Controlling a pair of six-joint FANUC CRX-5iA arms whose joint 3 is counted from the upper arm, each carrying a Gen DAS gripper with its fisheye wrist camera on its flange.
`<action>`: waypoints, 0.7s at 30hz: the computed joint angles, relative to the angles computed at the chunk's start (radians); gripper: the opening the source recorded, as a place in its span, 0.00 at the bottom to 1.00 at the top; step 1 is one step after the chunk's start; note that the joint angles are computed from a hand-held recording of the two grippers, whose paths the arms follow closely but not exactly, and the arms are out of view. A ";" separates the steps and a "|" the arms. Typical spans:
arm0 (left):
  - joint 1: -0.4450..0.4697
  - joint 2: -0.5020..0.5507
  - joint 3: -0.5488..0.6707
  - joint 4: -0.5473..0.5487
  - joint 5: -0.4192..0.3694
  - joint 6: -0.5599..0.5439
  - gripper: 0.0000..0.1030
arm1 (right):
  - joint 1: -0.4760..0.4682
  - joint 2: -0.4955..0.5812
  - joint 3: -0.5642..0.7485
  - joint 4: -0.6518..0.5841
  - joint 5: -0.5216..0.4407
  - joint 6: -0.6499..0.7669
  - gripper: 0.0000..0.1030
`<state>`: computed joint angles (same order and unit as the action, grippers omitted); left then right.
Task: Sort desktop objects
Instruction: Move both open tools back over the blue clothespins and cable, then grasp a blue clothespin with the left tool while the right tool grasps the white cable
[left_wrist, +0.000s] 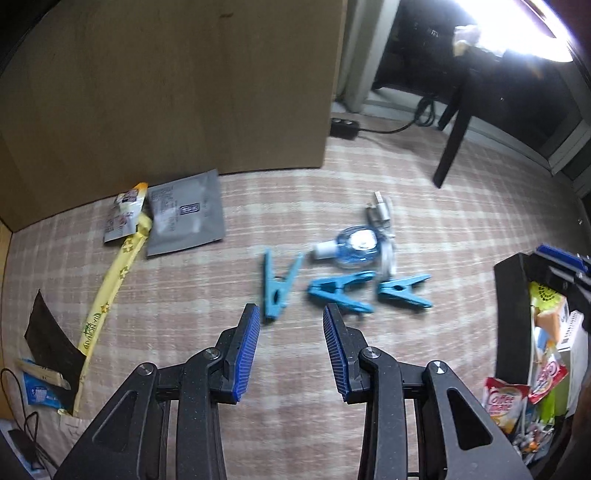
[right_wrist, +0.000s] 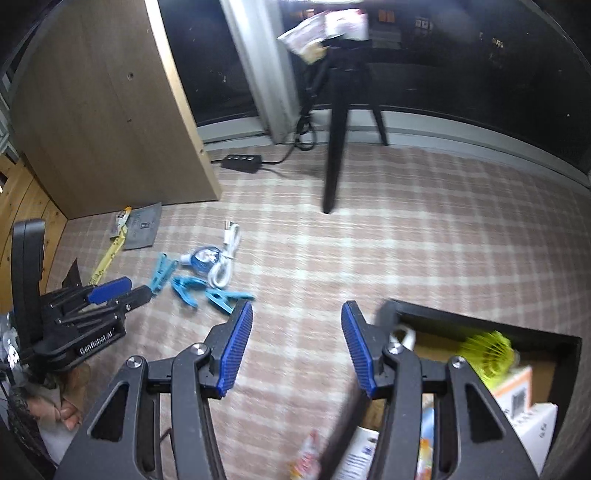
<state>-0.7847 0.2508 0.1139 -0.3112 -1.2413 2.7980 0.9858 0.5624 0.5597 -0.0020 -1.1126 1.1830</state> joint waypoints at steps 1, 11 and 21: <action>0.004 -0.004 -0.013 0.002 0.006 -0.008 0.33 | 0.001 0.020 0.030 -0.010 -0.013 0.001 0.48; 0.043 -0.033 -0.087 0.018 0.054 -0.025 0.33 | 0.014 0.220 0.306 -0.069 -0.118 -0.003 0.48; 0.057 -0.022 -0.095 0.013 0.073 -0.053 0.33 | 0.007 0.363 0.504 -0.090 -0.200 -0.050 0.48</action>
<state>-0.7274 0.2290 0.0189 -0.2979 -1.1679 2.7451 0.9930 0.9257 1.0639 -0.0922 -1.3121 1.1328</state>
